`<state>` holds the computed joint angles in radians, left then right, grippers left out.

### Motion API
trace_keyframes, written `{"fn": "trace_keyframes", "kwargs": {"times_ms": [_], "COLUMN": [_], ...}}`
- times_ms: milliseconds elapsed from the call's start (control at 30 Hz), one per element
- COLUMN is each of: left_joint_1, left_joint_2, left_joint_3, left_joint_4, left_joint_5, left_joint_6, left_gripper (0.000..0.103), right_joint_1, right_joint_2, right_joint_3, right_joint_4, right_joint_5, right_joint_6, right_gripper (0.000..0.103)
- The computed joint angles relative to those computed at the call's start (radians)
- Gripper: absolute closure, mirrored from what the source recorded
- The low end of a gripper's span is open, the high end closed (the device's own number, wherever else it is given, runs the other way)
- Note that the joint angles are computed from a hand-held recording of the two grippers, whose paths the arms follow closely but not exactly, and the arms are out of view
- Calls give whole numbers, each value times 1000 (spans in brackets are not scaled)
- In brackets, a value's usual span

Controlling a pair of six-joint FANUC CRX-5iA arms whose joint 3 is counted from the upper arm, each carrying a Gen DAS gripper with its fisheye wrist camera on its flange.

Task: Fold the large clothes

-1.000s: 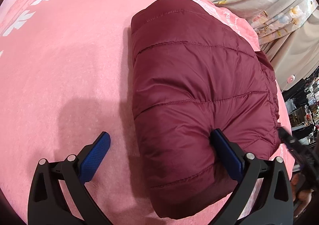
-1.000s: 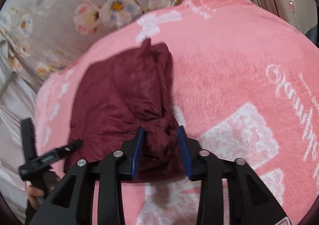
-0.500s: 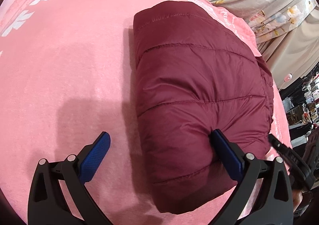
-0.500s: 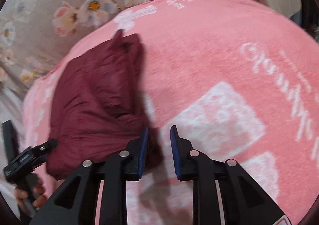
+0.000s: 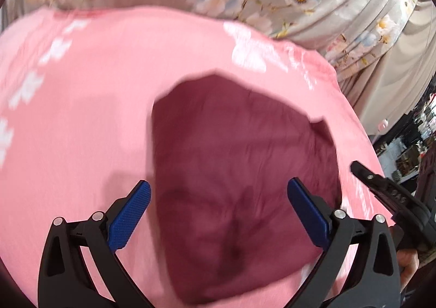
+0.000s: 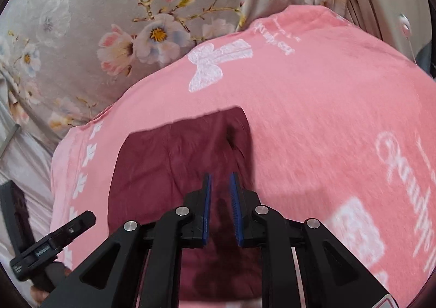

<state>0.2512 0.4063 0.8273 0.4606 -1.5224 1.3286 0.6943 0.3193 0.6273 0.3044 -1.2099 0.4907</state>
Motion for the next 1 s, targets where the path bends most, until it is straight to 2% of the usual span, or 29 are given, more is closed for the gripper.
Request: {"fn": "trace_keyframes", "kwargs": {"times_ms": [33,100,167,233,333,400,500,600,633,667,767,833,900,1000], "left_joint_1": [-14,-61,-87,-97,-74,-66,-55,-28,-11,-3,34,51,66,79], "left_joint_2": [23,86,96,96,71,66,79,92,93,103,139,158,182,159], "left_joint_3": [45,167,185,168,77,46,58,64,49,52,53,39,35,-9], "left_joint_4": [-25,-118,-186,-220,-188,-185,-165,-103,-64,-41,31,79,133,157], "left_joint_5": [0,-20,-15,-35,-38,-36,-50,-62,-61,-68,-97,-107,-137,-119], "left_joint_6": [11,33,24,25,32,41,60,88,104,128,202,240,259,257], "left_gripper": [5,5,5,5,5,5,5,5,5,5,5,5,5,5], "right_joint_1": [-10,-19,-13,-8,-25,-56,-85,-85,-87,-87,-89,-104,-104,-102], "right_joint_2": [58,114,204,238,193,170,46,-2,-8,-9,-4,-21,-58,-129], "right_joint_3": [85,174,284,302,172,129,-20,-55,-49,-44,-31,-58,-121,-209], "right_joint_4": [-9,-29,10,40,61,17,-64,-88,-114,-127,-175,-237,-208,-199], "right_joint_5": [-26,-52,-141,-209,-210,-244,-92,-9,7,14,21,60,113,228], "right_joint_6": [25,58,91,118,65,4,-67,-57,-38,-28,-24,-46,-126,-183], "right_gripper": [87,87,89,100,98,98,94,71,57,50,49,49,48,45]}}
